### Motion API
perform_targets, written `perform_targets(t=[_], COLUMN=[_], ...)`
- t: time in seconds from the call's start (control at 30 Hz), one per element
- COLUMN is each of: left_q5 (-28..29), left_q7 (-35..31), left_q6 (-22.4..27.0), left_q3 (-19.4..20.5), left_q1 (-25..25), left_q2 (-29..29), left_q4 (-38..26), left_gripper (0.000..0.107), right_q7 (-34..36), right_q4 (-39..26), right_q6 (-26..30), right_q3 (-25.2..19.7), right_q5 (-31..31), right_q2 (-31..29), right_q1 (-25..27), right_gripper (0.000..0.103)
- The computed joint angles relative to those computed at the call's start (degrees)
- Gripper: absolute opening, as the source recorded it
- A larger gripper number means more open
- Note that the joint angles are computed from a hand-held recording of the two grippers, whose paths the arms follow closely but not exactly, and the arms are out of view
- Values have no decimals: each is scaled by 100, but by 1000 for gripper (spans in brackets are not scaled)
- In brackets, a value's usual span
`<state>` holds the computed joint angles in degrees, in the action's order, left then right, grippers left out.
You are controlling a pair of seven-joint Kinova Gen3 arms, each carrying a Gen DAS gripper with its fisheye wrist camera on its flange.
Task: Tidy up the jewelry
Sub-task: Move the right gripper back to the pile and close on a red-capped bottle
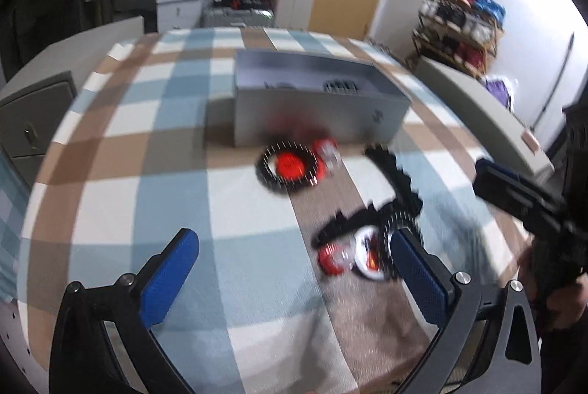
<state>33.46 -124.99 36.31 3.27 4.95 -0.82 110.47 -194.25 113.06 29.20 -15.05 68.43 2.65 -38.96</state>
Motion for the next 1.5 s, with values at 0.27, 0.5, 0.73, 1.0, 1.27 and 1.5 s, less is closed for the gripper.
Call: perform_targets(t=[0.27,0.5,0.73,1.0,1.27,1.5], left_q5=[656,730,437,216,367,480], left_q7=[-564,-811,-664,-630,-867,-989], left_q6=[709,958,1259,1357,1274,1207], left_q3=[-114,-47,54,91,49,-22], left_q1=[-230,-316,-333,-282,-332,-354], left_q2=[181,263,428,445,296,253], left_q4=[-134,-242,-492,-618,-509,-459], left_gripper=[101,75,22,8,8,8], right_q7=[-475,-1043,-1272,-1239,-1229,-440], right_q4=[210,374,453,455,443,132], right_q6=[-45,-62,-106,-80,-185,82], right_q3=[-37,-107,-140,-185,-182,-199], right_q5=[314,821,1094,1291,1308,773], right_q2=[-65,-117,-149,-139,-149,-24], right_q1=[-15,19,53,21,48,-82], right_gripper=[103,103,103,103,103,103])
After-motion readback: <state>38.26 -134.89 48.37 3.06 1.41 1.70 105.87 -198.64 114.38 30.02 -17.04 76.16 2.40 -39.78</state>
